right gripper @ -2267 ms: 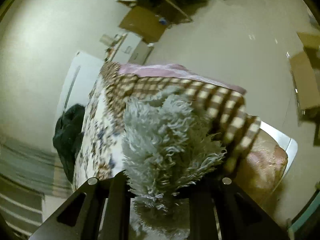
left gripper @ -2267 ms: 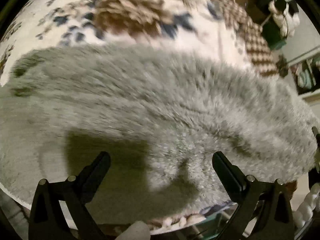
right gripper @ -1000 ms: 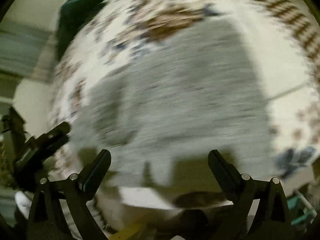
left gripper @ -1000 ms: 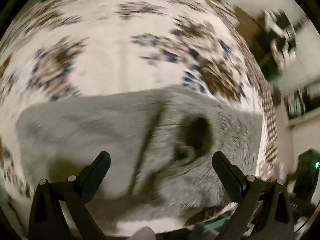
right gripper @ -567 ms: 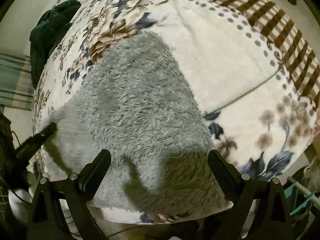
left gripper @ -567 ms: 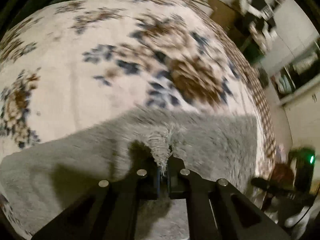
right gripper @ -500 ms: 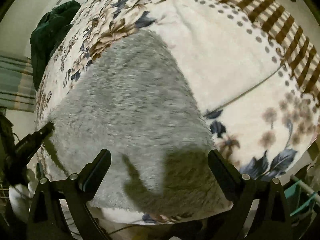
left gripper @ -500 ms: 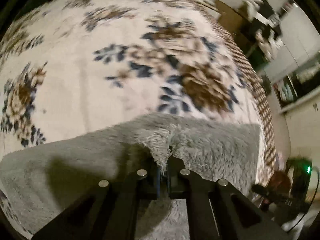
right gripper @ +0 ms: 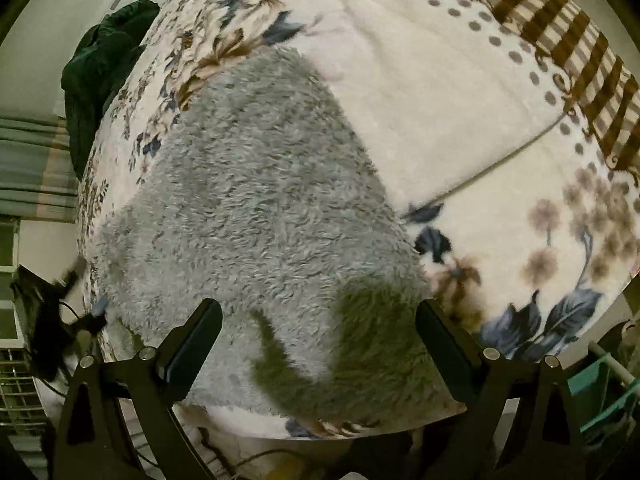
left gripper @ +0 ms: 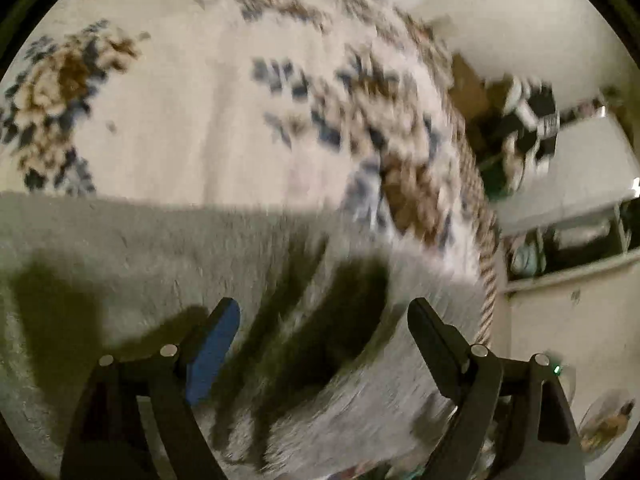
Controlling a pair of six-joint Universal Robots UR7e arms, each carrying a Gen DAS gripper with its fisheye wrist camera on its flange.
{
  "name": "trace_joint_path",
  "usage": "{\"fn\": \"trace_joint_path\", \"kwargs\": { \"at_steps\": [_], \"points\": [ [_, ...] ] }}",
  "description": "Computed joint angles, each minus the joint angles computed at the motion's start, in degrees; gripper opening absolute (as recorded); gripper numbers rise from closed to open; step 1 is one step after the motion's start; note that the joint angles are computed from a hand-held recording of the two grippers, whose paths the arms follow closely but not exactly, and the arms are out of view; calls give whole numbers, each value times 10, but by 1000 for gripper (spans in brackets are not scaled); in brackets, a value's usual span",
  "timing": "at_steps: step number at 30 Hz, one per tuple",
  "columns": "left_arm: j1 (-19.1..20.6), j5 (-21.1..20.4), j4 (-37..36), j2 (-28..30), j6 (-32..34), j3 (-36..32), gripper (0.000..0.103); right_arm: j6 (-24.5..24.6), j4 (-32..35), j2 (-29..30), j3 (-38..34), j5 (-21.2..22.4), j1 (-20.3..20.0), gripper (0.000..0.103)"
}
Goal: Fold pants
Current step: 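Grasp the folded pants edge with the left gripper and fold it over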
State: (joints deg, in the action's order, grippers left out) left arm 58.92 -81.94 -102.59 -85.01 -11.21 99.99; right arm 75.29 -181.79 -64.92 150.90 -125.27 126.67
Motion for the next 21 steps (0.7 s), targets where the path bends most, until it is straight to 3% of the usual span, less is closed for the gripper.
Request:
{"fn": "trace_joint_path", "kwargs": {
  "at_steps": [5, 7, 8, 12, 16, 21],
  "points": [
    [-6, 16, 28, 15, 29, 32, 80, -19, -1, 5, -3, 6, -13, 99],
    [-10, 8, 13, 13, 44, 46, 32, -23, 5, 5, -4, 11, -21, 99],
    [-10, -8, 14, 11, 44, 45, 19, -25, 8, 4, -5, 13, -24, 99],
    [-16, -39, 4, -23, -9, 46, 18, -40, 28, -7, -12, 12, -30, 99],
    [-3, -57, 31, -52, -116, 31, 18, -55, 76, -24, -29, 9, -30, 99],
    [20, -5, 44, -70, -149, 47, 19, -72, 127, -26, -56, 4, -31, 99]
  ]
}}
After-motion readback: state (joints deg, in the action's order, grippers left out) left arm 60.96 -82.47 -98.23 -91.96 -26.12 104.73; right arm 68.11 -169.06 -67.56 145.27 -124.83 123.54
